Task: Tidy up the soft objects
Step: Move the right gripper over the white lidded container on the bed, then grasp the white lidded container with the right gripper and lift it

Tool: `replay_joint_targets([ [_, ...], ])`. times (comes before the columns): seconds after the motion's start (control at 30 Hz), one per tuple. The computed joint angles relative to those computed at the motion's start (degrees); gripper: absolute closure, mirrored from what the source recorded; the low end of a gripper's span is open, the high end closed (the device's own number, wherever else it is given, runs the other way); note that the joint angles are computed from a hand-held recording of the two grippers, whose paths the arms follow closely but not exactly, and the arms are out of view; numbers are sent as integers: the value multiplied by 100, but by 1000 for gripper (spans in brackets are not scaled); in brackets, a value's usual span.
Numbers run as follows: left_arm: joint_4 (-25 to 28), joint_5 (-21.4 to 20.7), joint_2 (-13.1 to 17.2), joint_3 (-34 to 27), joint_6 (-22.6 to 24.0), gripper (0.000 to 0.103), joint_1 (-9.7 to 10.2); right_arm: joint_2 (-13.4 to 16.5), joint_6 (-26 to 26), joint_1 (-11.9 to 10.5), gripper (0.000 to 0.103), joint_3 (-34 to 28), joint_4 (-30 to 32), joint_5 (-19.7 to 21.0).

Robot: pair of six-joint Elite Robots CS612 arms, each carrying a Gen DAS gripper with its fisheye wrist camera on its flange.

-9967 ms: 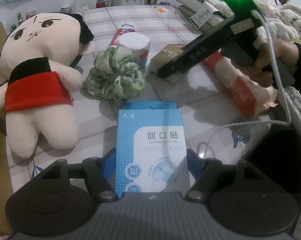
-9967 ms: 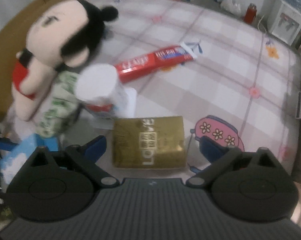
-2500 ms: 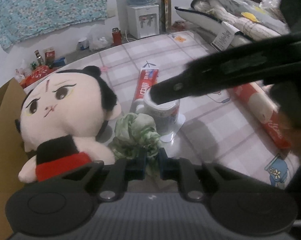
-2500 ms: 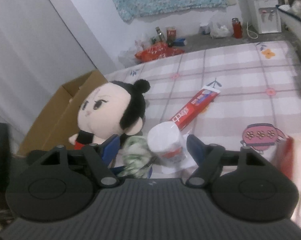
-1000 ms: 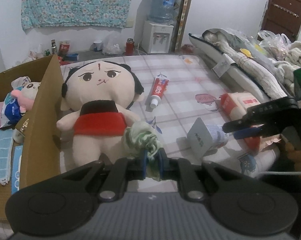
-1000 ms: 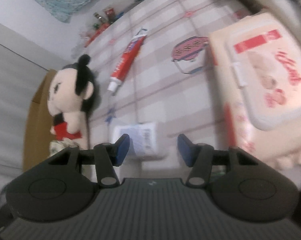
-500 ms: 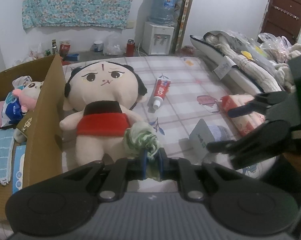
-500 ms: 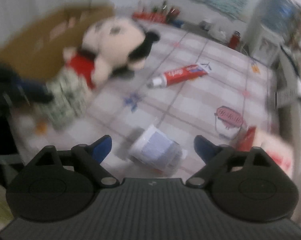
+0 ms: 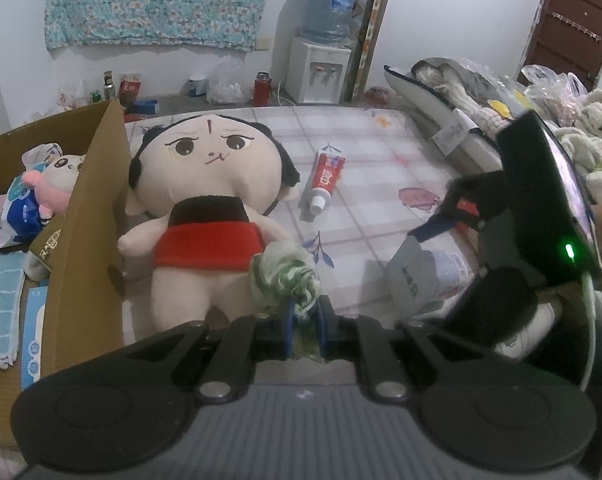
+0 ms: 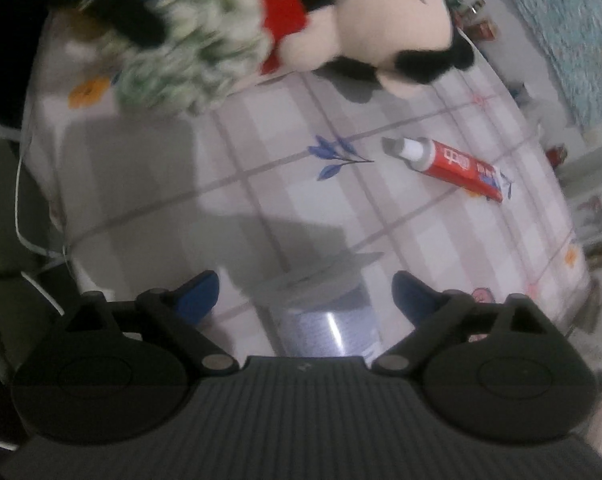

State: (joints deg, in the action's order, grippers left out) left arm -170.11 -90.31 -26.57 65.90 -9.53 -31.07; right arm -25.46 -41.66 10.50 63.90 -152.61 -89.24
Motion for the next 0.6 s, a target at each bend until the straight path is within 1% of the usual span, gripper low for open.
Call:
replay_joint_targets([
  [0.03,0,7,-6,5,12,90,-2,6,148,-22,37,-34,70,70],
  [0.07,-2,10,-5,2,20,90,0,7,329,-64,38,-78,239,235],
  [0.1,-5,18,-7,3,18,90,0,5,521,-88,39,-72,185,308],
  [0.2,-1,43,0,-5,9,90,-4,-45,910,-119,40,146,-250,405],
  [0.27,12,52,2,-10,7,90,-5,-82,1301,-173,41,294,-594,655],
  [0.3,13,54,2,-11,6,90,-7,-110,1628,-225,50,406,-875,923],
  [0.33,15,60,3,-12,7,90,-8,-121,2012,-282,73,530,-1274,1213],
  [0.37,18,62,3,-13,8,90,-9,-132,2421,-345,73,631,-1595,1515],
  [0.4,14,51,3,-11,6,90,-7,-116,2945,-418,73,711,-1925,1873],
  [0.43,13,50,2,-10,4,90,-7,-76,3452,-468,72,785,-2350,2076],
  [0.47,13,53,2,-10,5,90,-8,-50,3812,-494,72,842,-2626,2136],
  [0.5,10,52,-2,-3,8,90,-11,-26,4110,-506,72,895,-2820,2092],
  [0.6,-7,46,-16,18,43,90,-21,-4,4823,-569,70,1053,-3233,2274],
])
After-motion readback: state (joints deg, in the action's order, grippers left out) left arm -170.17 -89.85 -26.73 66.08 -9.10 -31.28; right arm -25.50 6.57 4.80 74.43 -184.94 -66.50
